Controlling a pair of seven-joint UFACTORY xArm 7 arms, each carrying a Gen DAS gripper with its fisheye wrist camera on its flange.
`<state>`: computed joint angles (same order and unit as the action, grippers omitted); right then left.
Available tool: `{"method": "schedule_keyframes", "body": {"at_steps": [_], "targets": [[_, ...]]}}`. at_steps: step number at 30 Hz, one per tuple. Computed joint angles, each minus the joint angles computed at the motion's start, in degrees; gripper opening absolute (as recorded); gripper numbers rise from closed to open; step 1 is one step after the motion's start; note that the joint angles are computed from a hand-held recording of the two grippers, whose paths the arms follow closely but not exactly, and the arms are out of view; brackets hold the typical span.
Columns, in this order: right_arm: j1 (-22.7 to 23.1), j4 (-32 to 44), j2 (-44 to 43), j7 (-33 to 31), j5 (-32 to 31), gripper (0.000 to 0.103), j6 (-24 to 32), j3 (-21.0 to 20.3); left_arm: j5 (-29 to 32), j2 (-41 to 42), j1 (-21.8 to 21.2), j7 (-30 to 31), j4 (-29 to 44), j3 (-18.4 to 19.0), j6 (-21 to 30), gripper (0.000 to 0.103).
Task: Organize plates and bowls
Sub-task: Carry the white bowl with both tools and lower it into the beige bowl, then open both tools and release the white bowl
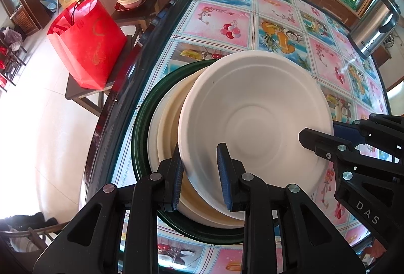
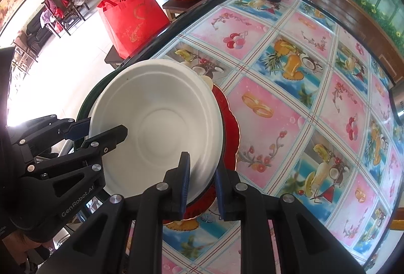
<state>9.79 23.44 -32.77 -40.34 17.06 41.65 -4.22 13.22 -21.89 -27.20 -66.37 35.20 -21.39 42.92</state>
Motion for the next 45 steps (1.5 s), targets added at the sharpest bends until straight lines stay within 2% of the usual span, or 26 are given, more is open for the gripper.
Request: {"method": "schedule_keyframes", "body": {"at_steps": [5,15,18,20,21,30,32,34,36,39,42,45], "targets": [[0.1,0.0,0.1,0.0,0.1,0.019,-0.3,0.2,0.3,-0.3,0.1,-0.2,-0.1,-0.1,0.5,0.026],[0.1,0.2,0.3,0.2,-0.1,0.026,-1.5,0.1,-0.1,-0.9,0.2,0.0,-0.3,0.2,0.3,0.026],[-0.2,0.5,0.2,0.2,0.1,0.03,-1.5,-0.3,-0.5,-1.8,0.1,0.1,-0.7,0.3,-0.5,0.035],[-0.3,0.5,-0.2,0.2,0.2,0.033,-1.3,-0.6,-0.5,-1.9,0.2,0.2,-0.1,0.0,0.2,0.055],[-0.4,0.4,-0.5,0.2,0.4,0.035,-1.2,-0.7,0.1,-2.2,0.4,-0.1,0.3,-0.5,0.8,0.058],[-1.4,-1.4,-5.3,-0.1,2.7,0.052,-1.6,-3.3,3.7,-5.2,1.3,-3.4,1.3,-3.4,5.3,0.06],[-1.8,-1.9,-6.4,-0.1,3.2,0.056,-1.6,-4.0,4.5,-5.7,1.4,-5.1,1.1,-4.1,4.9,0.06],[-2.6,-2.8,-7.8,0.2,3.3,0.059,-1.9,-4.2,4.5,-7.0,1.2,-7.1,-0.2,-4.2,2.2,0.06],[-3.3,-4.0,-9.4,0.5,3.3,0.061,-2.5,-4.6,5.1,-6.9,1.6,-8.3,0.2,-4.9,2.2,0.06],[-4.0,-5.1,-10.8,1.1,3.2,0.062,-3.2,-5.2,4.2,-7.1,1.2,-8.9,-0.7,-4.0,-1.3,0.06],[-4.4,-6.7,-12.6,1.4,3.8,0.067,-4.6,-6.1,2.5,-7.4,0.8,-9.1,-1.9,-3.0,-4.8,0.06],[-4.5,-7.8,-13.6,2.4,3.8,0.07,-5.8,-6.1,2.7,-7.5,1.8,-10.1,-1.5,-4.1,-4.4,0.06]]}}
